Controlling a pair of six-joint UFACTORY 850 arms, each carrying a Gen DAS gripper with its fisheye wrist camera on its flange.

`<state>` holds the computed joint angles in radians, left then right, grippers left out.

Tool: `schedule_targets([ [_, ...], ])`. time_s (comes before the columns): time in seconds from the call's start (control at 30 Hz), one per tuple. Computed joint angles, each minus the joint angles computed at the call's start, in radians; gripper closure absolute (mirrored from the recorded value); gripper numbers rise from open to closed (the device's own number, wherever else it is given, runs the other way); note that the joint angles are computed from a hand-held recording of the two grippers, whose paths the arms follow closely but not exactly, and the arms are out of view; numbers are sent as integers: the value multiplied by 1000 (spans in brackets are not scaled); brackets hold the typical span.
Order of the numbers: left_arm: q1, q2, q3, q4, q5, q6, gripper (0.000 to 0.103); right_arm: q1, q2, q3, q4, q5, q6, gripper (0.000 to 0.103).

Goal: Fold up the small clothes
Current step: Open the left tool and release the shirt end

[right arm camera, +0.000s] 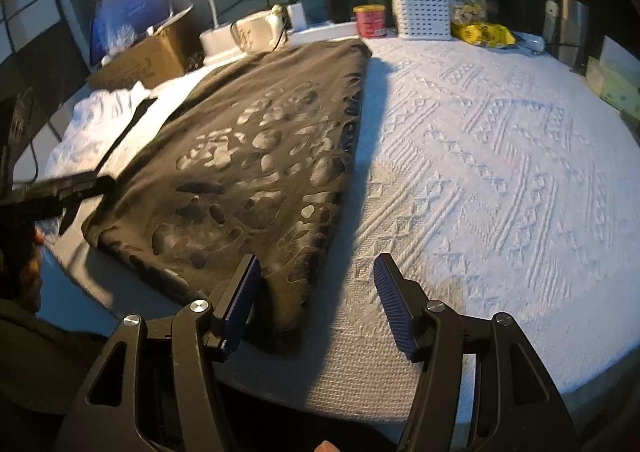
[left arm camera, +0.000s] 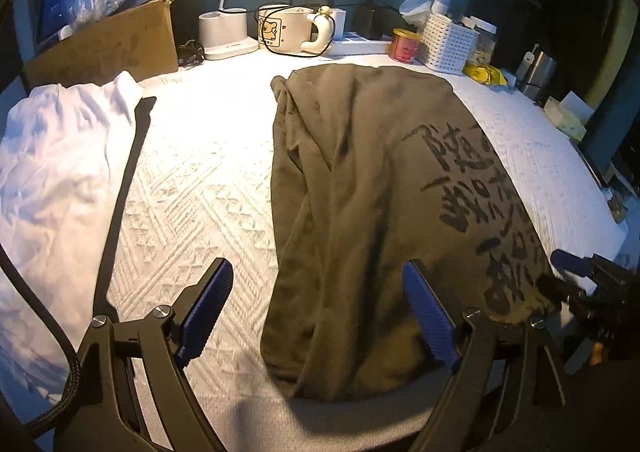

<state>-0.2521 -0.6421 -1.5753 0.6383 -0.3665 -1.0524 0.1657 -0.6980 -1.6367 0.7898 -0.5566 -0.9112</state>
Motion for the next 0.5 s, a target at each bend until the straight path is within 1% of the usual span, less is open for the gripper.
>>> schedule_targets([
  [0.07, 4, -8, -15, -40, 2, 49, 17, 5, -11, -24, -65, -22, 26, 40],
  [0.13, 10, -21, -37, -77, -4, 93, 17, 8, -14, -31, -90, -29, 33, 40],
  [0.17, 11, -29, -49, -43, -24, 60, 17, 9, -18, -39, -109, -38, 43, 40],
  [0.23, 5, -44, -72, 93, -89, -65, 17, 6, -28, -58, -115, -64, 65, 40],
  [0.3, 10, -54, -87, 140, -105, -71, 17, 3, -40, -76, -111, -72, 78, 40],
  [0.37, 20, -56, -93, 155, -88, -55, 17, 6, -51, -93, -133, -55, 116, 40],
  [0.43, 33, -56, -96, 135, -39, -11, 17, 9, -63, -115, -155, -42, 147, 40],
  [0.47, 40, -62, -109, 94, -21, 43, 17, 10, -71, -132, -161, -42, 155, 40],
  [0.5, 45, -73, -128, 55, -18, 94, 17, 10, -76, -144, -162, -44, 155, 40],
])
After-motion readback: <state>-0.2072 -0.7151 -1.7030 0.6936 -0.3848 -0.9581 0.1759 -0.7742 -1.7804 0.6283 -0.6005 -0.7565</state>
